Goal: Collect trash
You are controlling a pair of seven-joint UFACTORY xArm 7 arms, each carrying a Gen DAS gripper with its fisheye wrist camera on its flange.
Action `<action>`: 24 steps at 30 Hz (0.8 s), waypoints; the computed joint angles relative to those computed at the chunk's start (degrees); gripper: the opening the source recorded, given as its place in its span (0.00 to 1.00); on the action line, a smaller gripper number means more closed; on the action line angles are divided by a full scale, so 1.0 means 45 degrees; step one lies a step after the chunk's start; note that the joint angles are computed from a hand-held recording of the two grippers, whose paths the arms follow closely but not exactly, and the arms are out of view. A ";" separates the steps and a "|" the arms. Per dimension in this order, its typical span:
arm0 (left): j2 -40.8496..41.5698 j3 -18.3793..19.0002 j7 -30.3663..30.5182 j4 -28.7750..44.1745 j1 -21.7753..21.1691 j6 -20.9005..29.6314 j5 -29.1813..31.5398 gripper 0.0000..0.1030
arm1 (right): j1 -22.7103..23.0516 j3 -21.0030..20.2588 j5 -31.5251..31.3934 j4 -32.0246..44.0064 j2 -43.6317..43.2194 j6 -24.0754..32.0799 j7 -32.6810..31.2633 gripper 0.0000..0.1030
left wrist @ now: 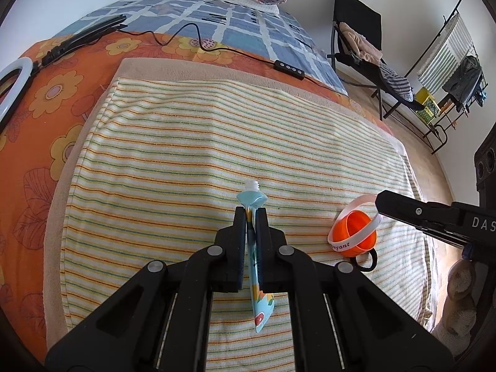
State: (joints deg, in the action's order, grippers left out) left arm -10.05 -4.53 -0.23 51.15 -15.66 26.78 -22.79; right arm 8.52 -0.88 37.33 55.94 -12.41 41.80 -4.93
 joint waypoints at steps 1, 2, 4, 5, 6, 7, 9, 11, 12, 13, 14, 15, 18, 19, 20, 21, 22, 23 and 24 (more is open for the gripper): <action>-0.0016 0.0013 0.0047 -0.0020 -0.0016 -0.0007 -0.0045 0.04 | -0.0076 -0.0035 -0.0036 -0.0148 -0.0227 0.0014 0.0135 0.06; -0.0024 0.0031 0.0110 -0.0035 -0.0032 -0.0011 -0.0100 0.04 | -0.0144 -0.0084 -0.0036 -0.0346 -0.0484 0.0003 0.0305 0.10; -0.0044 0.0058 0.0205 -0.0065 -0.0054 -0.0018 -0.0206 0.04 | -0.0344 -0.0072 -0.0461 -0.0670 -0.0845 -0.0128 0.0884 0.32; -0.0018 0.0077 0.0245 -0.0053 -0.0058 -0.0033 -0.0267 0.04 | -0.0419 -0.0054 -0.0733 -0.0794 -0.0944 -0.0229 0.1157 0.34; -0.0030 0.0087 0.0268 -0.0078 -0.0057 -0.0048 -0.0322 0.04 | -0.0411 -0.0118 -0.0849 -0.0789 -0.0904 -0.0166 0.1222 0.34; -0.0036 0.0092 0.0274 -0.0091 -0.0054 -0.0055 -0.0362 0.04 | -0.0328 -0.0250 -0.0704 -0.0679 -0.0748 -0.0019 0.1107 0.34; -0.0048 0.0100 0.0273 -0.0127 -0.0034 -0.0063 -0.0392 0.04 | -0.0276 -0.0350 -0.0408 -0.0497 -0.0390 0.0186 0.1158 0.34; -0.0065 0.0094 0.0262 -0.0156 -0.0010 -0.0050 -0.0353 0.04 | -0.0189 -0.0372 0.0089 -0.0320 -0.0026 0.0115 0.0861 0.34; -0.0073 0.0089 0.0242 -0.0170 0.0004 -0.0048 -0.0324 0.04 | -0.0214 -0.0246 -0.0076 -0.0185 0.0176 0.0059 0.0926 0.34; -0.0076 0.0104 0.0263 -0.0177 0.0000 -0.0039 -0.0358 0.04 | -0.0208 -0.0157 -0.0101 -0.0066 0.0363 -0.0010 0.0901 0.34; -0.0093 0.0115 0.0274 -0.0191 0.0003 -0.0038 -0.0381 0.04 | -0.0168 -0.0117 0.0053 0.0073 0.0574 -0.0024 0.0719 0.34; -0.0115 0.0114 0.0266 -0.0209 0.0015 -0.0050 -0.0360 0.04 | -0.0178 -0.0022 -0.0024 0.0240 0.0791 -0.0007 0.0761 0.33; -0.0192 0.0120 0.0272 -0.0253 0.0030 -0.0044 -0.0293 0.04 | -0.0178 0.0217 -0.0145 0.0507 0.1179 -0.0233 0.0634 0.06; -0.0212 0.0138 0.0306 -0.0261 0.0023 -0.0037 -0.0315 0.04 | -0.0168 0.0264 -0.0003 0.0521 0.1231 -0.0305 0.0586 0.06; -0.0236 0.0158 0.0349 -0.0266 0.0015 -0.0025 -0.0347 0.04 | -0.0115 0.0277 0.0418 0.0521 0.1251 -0.0379 0.0337 0.05; -0.0271 0.0170 0.0371 -0.0286 0.0015 -0.0013 -0.0360 0.04 | -0.0072 0.0307 0.0678 0.0564 0.1256 -0.0365 0.0142 0.04; -0.0311 0.0197 0.0417 -0.0300 0.0010 0.0006 -0.0402 0.04 | -0.0014 0.0334 0.0965 0.0588 0.1216 -0.0348 -0.0145 0.04; -0.0338 0.0222 0.0448 -0.0292 0.0011 0.0029 -0.0439 0.04 | 0.0076 0.0361 0.1340 0.0618 0.1168 -0.0332 -0.0514 0.03; -0.0393 0.0239 0.0478 -0.0307 0.0017 0.0058 -0.0451 0.04 | 0.0172 0.0343 0.1864 0.0612 0.1077 -0.0267 -0.1025 0.03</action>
State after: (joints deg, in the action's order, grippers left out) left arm -11.82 -3.46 1.92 49.77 -15.59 27.04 -24.82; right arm 9.29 0.67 45.72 58.69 -7.56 40.60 -9.54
